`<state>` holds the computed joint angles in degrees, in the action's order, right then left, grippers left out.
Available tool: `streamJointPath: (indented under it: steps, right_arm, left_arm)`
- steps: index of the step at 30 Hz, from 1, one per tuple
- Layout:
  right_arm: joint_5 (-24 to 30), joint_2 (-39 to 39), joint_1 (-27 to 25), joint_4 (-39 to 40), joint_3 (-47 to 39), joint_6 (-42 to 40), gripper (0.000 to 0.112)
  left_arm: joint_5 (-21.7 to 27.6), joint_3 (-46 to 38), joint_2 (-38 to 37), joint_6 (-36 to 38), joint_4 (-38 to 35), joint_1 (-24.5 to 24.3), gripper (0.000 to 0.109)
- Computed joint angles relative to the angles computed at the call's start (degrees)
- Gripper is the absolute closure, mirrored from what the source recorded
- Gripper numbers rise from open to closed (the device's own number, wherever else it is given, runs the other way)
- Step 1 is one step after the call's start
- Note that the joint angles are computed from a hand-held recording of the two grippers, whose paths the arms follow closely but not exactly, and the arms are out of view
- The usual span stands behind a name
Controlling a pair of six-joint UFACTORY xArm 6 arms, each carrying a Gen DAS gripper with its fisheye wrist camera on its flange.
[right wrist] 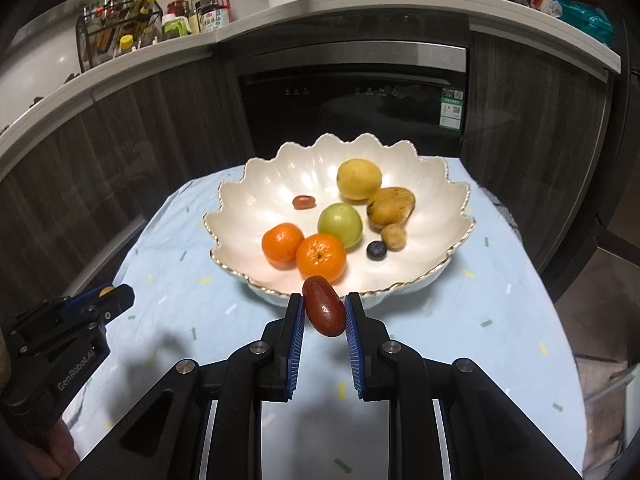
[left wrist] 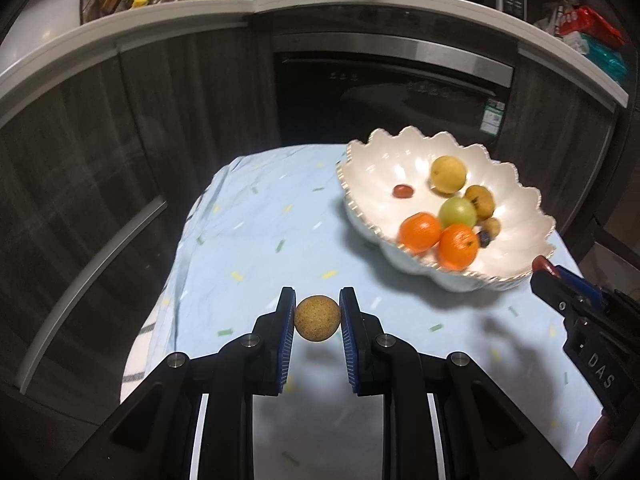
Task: Organize fruits
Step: 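Carry the brown fruit with the left tool while the right tool carries the red date over the bowl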
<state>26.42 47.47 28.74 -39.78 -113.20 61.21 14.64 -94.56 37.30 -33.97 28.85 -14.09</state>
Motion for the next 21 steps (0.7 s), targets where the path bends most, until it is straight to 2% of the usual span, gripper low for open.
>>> streamJointPath:
  steps: [2,9,21]
  right_arm:
    - [-0.25,-0.51,-0.37,-0.07,0.56,0.19,0.09]
    - [-0.75,-1.9,-1.85,-0.93,1.46,1.46,0.09]
    - [1.73,1.65,-4.21,1.84,-5.22,-2.59,0.09]
  left_arm:
    - [0.15,-1.34,0.54,0.19,0.39,-0.53,0.086]
    - [1.44,-8.0,3.79,6.81,-5.23,-2.32,0.086]
    - [8.59,-29.24,15.86,20.54,-17.49,-4.3,0.086]
